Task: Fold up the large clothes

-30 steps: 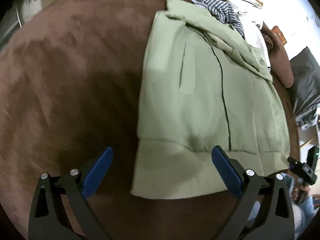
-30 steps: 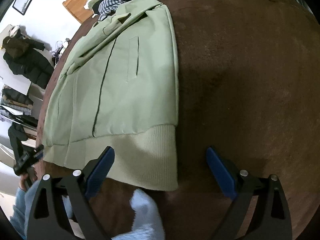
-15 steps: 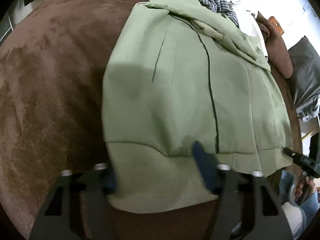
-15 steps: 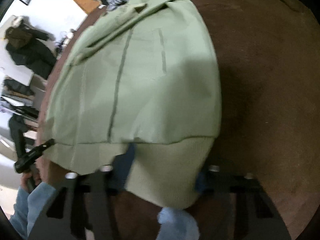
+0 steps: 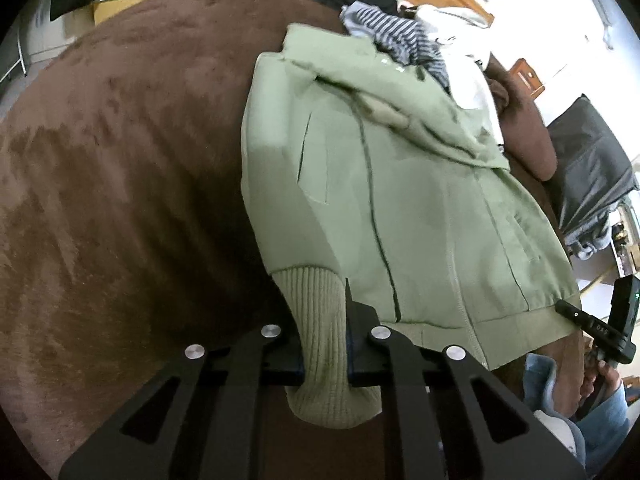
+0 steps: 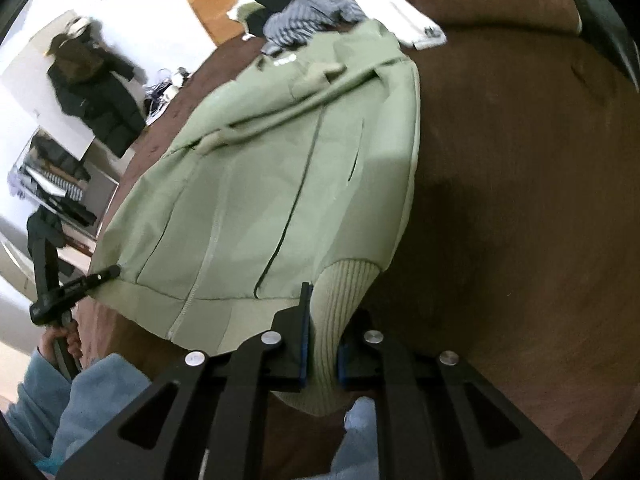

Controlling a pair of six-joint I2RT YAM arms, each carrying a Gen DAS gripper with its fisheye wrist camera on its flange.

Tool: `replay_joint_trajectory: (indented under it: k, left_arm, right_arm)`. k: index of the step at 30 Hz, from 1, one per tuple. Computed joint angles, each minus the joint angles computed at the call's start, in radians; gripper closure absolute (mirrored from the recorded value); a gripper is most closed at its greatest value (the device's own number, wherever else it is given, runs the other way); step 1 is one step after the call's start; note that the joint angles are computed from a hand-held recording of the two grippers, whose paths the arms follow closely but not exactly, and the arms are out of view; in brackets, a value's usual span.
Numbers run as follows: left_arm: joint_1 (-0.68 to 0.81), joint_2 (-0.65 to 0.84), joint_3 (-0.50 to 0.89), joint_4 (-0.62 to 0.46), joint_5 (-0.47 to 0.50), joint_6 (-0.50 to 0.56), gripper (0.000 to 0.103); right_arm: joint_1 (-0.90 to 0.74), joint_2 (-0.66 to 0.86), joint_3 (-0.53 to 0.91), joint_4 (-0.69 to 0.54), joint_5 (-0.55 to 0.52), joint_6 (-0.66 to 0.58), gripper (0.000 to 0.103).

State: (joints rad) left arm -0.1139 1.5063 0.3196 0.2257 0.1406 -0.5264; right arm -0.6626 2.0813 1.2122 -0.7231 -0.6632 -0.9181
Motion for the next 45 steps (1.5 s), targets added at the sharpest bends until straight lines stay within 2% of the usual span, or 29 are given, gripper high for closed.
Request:
replay_joint_trajectory:
  k: [4, 8, 12, 14, 17, 22, 24, 26, 28, 32, 34, 39, 45]
  left_arm:
    - [0.000, -0.179, -0.003, -0.155, -0.011, 0.025, 0.089]
    - [-0.021, -0.448, 0.012, -0.411, -0.035, 0.045, 0.089]
    - [-0.056, -0.573, 0.052, -0.579, -0.051, 0.045, 0.089]
    - [-0.056, -0.593, 0.047, -0.594, -0.044, 0.038, 0.089]
    - [-0.070, -0.563, 0.051, -0.557, -0.066, 0.028, 0.089]
    - [-0.062, -0.528, 0.089, -0.485, -0.077, 0.039, 0.089]
    - [-0.047, -0.486, 0.133, -0.441, -0.080, 0.055, 0.089]
    - [-0.042, -0.449, 0.173, -0.404, -0.091, 0.063, 0.089]
    - [0.003, -0.399, 0.216, -0.335, -0.057, 0.086, 0.089]
    - [0.115, -0.244, 0.316, -0.203, 0.020, 0.092, 0.089]
    - [0.135, -0.150, 0.386, -0.170, 0.012, 0.101, 0.089]
    - [0.145, 0.145, 0.662, -0.199, -0.037, 0.168, 0.089]
    - [0.152, 0.451, 1.009, -0.326, -0.089, 0.236, 0.089]
  right_arm:
    - [-0.032, -0.067, 0.006, -0.102, -0.019, -0.084, 0.093]
    - [-0.075, -0.146, 0.012, -0.226, -0.038, -0.167, 0.093]
    - [-0.113, -0.207, 0.010, -0.309, -0.042, -0.204, 0.093]
    - [-0.119, -0.201, 0.010, -0.301, -0.040, -0.185, 0.093]
    - [-0.104, -0.202, -0.002, -0.263, -0.050, -0.136, 0.093]
    - [-0.069, -0.243, 0.005, -0.222, -0.140, -0.069, 0.093]
    - [-0.036, -0.267, 0.016, -0.179, -0.179, -0.012, 0.093]
    - [-0.001, -0.290, 0.020, -0.096, -0.232, 0.064, 0.093]
    - [0.041, -0.288, 0.037, 0.018, -0.277, 0.185, 0.093]
    - [0.122, -0.232, 0.111, 0.225, -0.280, 0.424, 0.093]
    - [0.163, -0.193, 0.166, 0.301, -0.256, 0.518, 0.093]
    - [0.294, -0.059, 0.349, 0.384, -0.118, 0.613, 0.093]
    - [0.397, 0.170, 0.648, 0.350, 0.010, 0.666, 0.093]
